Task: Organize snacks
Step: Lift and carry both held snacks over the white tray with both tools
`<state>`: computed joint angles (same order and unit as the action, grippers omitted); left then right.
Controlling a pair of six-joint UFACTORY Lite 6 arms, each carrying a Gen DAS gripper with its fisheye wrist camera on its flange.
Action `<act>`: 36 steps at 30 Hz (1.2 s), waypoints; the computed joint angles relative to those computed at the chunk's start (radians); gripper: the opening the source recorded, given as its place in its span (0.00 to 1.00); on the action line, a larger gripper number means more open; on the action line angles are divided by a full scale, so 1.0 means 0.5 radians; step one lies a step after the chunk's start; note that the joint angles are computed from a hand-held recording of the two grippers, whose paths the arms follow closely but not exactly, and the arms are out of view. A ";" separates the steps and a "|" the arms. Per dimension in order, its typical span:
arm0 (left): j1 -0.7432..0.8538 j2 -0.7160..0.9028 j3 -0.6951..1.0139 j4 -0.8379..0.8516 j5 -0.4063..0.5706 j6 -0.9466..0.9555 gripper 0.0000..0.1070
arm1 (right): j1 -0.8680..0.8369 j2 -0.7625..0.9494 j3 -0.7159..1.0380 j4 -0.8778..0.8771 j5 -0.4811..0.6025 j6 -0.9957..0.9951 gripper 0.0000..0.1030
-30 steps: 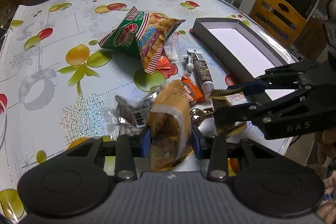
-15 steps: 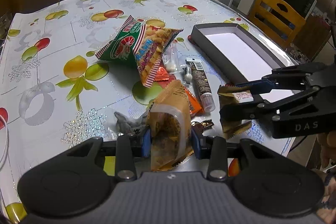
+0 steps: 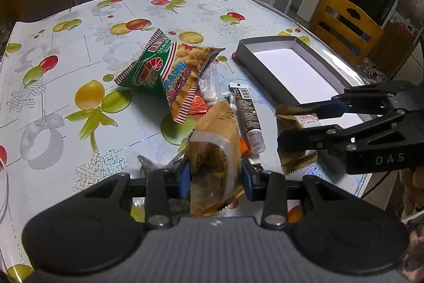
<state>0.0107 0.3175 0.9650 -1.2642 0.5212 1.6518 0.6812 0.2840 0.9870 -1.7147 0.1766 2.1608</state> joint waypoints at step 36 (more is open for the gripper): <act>-0.355 0.204 0.403 0.132 0.049 -0.334 0.34 | -0.235 -0.334 -0.288 0.125 0.128 -0.084 0.48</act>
<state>-0.1668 0.4197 1.1664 -1.1981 0.5458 1.4847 0.5637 0.1170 0.8431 -1.6523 0.2407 2.1186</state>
